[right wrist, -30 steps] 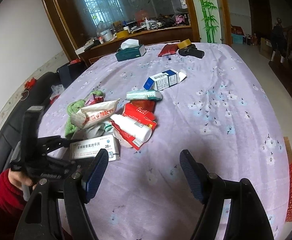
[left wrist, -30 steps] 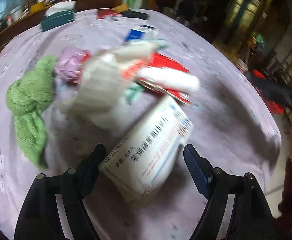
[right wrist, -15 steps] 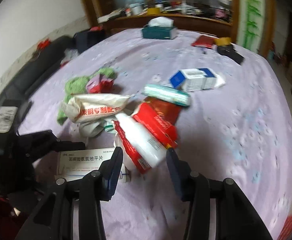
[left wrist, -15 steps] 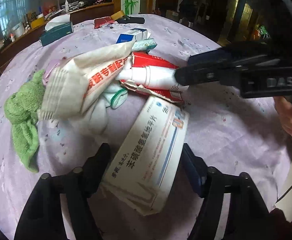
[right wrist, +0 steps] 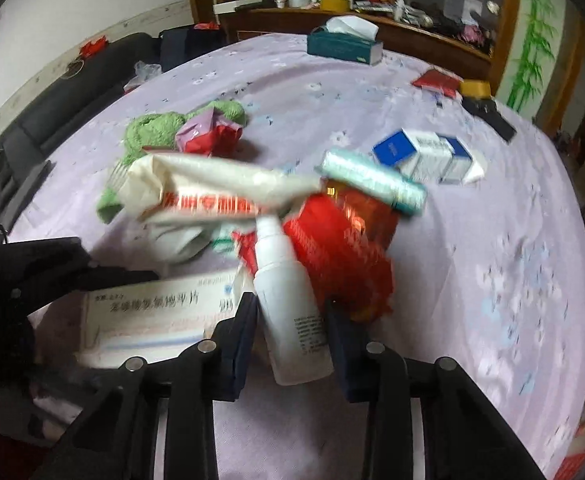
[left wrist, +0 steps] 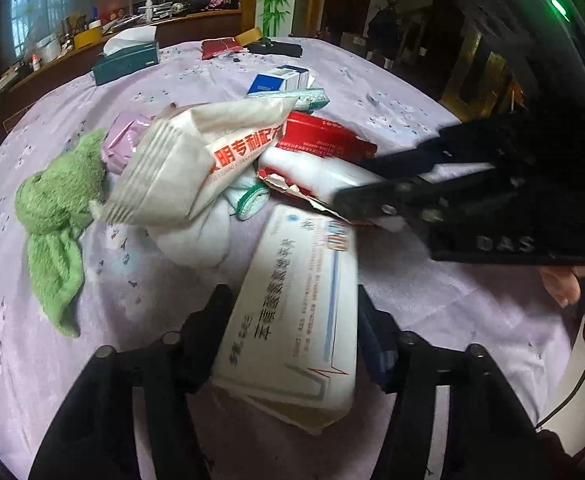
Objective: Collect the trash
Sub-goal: 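Grasp the white medicine box with the left tool while the right tool grasps the spray bottle, then carry the white box and spray bottle to the wastebasket and release both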
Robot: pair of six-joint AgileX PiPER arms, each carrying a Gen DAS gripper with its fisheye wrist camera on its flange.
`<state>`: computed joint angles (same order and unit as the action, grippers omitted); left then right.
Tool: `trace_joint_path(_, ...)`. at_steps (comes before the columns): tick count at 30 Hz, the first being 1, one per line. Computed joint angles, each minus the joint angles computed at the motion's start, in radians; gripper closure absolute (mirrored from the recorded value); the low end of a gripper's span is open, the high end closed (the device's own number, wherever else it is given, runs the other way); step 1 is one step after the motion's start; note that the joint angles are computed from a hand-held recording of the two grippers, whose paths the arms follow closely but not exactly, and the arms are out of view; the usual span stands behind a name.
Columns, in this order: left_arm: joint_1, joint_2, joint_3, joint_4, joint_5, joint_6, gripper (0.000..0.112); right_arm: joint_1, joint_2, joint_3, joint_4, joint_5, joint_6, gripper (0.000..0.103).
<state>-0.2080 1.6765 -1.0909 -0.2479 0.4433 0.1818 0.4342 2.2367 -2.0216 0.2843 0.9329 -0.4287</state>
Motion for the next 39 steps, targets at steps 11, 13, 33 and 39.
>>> trace_joint_path(11,0.005,-0.03,0.032,-0.064,0.013,0.029,0.058,-0.037,-0.249,0.425,0.115,-0.139,0.005,0.067)
trace_joint_path(13,-0.008,-0.021,0.019,-0.019,0.011,-0.017,0.058,-0.025,-0.253,0.45,0.089,-0.168,0.034,0.067)
trace_joint_path(33,-0.087,-0.092,0.086,0.191,-0.149,-0.254,0.059,-0.052,-0.433,0.732,0.179,-0.375,0.034,0.07)
trace_joint_path(39,-0.089,-0.093,0.086,0.202,-0.145,-0.267,0.059,-0.039,-0.418,0.727,0.133,-0.338,0.047,0.07)
